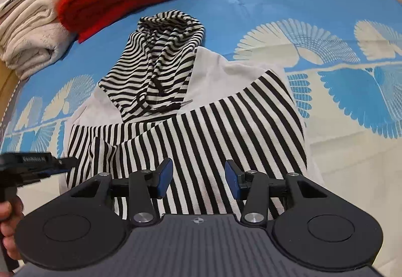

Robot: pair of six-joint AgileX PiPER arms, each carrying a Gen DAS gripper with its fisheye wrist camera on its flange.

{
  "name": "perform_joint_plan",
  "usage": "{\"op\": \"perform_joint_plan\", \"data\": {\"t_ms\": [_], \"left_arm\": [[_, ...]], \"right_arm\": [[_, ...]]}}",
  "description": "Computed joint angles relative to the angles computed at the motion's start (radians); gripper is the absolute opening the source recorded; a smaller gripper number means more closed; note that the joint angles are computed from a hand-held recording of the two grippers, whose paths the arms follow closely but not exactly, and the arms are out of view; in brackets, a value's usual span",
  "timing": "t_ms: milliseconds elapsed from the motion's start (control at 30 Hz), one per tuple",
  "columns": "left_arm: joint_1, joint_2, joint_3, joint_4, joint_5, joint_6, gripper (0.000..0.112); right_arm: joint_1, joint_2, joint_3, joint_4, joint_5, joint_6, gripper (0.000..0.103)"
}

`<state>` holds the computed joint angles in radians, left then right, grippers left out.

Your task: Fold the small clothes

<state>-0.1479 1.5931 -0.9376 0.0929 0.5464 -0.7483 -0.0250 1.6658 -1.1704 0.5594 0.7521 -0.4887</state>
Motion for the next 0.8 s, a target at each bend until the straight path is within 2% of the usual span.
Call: {"op": "perform_joint_plan", "data": {"t_ms": [67, 167, 233, 300, 333, 400, 500, 533, 567, 633, 667, 733, 800], "left_arm": [[0.014, 0.028, 0.002, -0.080, -0.004, 0.076, 0.023], [-0.001, 0.071, 0.013, -0.113, -0.018, 0.115, 0.037], [-0.031, 0.081, 0.030, -0.036, -0.043, 0.050, 0.037], [-0.057, 0.079, 0.019, 0.046, -0.011, -0.016, 0.040], [-0.074, 0.078, 0.009, 0.102, 0.019, -0.074, 0.045], [-0.080, 0.066, 0.021, 0.160, 0.019, -0.133, 0.046], [-0.065, 0.080, 0.046, 0.092, -0.022, -0.036, 0.040], [-0.076, 0.072, 0.056, 0.125, -0.038, -0.040, 0.014], [-0.087, 0.067, 0.053, 0.146, -0.030, -0.037, 0.008], [-0.094, 0.009, 0.059, 0.185, -0.024, -0.076, 0.008], [-0.100, -0.038, 0.059, 0.230, -0.001, -0.144, 0.008], [-0.118, -0.116, 0.055, 0.311, 0.063, -0.277, 0.008], [-0.135, -0.183, 0.054, 0.361, 0.160, -0.398, 0.009]], "right_arm": [[-0.006, -0.001, -0.005, 0.012, 0.006, -0.002, 0.048], [-0.004, -0.011, 0.001, 0.017, 0.001, -0.003, 0.048], [-0.001, -0.015, 0.006, 0.021, 0.003, -0.007, 0.048], [0.003, -0.015, 0.007, 0.020, 0.007, -0.007, 0.048], [0.005, -0.014, 0.006, 0.019, 0.006, -0.005, 0.048], [0.008, -0.011, 0.006, 0.015, 0.000, 0.004, 0.048], [0.012, -0.006, 0.004, 0.009, -0.002, 0.022, 0.048], [0.014, -0.004, 0.005, 0.008, -0.002, 0.024, 0.048], [0.017, -0.003, 0.005, 0.005, -0.005, 0.029, 0.048], [0.025, 0.000, 0.005, -0.004, -0.011, 0.045, 0.048], [0.028, 0.001, 0.004, -0.006, -0.016, 0.054, 0.048], [0.036, 0.001, 0.006, -0.015, -0.028, 0.075, 0.048], [0.042, 0.001, 0.010, -0.019, -0.038, 0.093, 0.048]]}}
